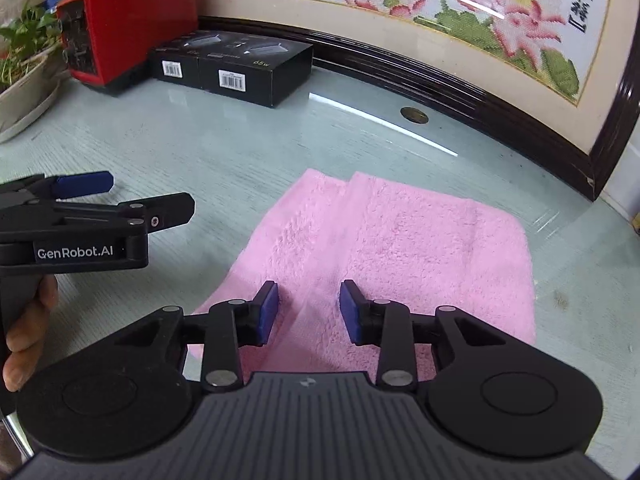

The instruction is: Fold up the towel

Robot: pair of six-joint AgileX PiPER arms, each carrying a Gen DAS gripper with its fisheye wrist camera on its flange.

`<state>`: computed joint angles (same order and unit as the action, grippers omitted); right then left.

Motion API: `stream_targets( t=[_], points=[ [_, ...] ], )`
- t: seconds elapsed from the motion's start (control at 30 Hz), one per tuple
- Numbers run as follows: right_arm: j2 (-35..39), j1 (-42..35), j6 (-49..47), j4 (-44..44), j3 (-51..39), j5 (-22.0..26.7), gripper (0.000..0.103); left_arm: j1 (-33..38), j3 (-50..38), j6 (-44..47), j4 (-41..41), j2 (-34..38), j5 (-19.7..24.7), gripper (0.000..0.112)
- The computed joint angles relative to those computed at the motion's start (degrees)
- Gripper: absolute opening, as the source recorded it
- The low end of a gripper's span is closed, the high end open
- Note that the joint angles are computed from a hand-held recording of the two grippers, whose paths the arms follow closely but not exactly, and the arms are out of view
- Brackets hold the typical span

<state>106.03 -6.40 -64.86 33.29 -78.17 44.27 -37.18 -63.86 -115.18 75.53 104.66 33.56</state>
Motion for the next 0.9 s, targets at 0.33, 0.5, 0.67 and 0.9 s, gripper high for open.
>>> stream_targets(
  t=[0.33,0.5,0.67,0.9],
  points=[
    [8.2,-8.62,-1.35,9.16,-10.94,14.74,0.011,0.47,-0.38,-1.87,1.91,-0.3,-1.3,0.103],
    [8.4,-10.34,-7.2,13.52,-9.06,15.16,0.011,5.98,-5.63,24.35,-23.02,-1.57,-15.62,0.103],
    [8.97,-11.45,-9.51,16.11,-8.64,16.07,0.011,6.75,-18.6,53.0,-51.52,5.79,-11.5,0.103],
    [9.77,-12.9,-13.52,19.26,-7.96,17.06,0.01,8.42,-21.22,77.32,-77.3,8.21,-14.75,0.093]
  ],
)
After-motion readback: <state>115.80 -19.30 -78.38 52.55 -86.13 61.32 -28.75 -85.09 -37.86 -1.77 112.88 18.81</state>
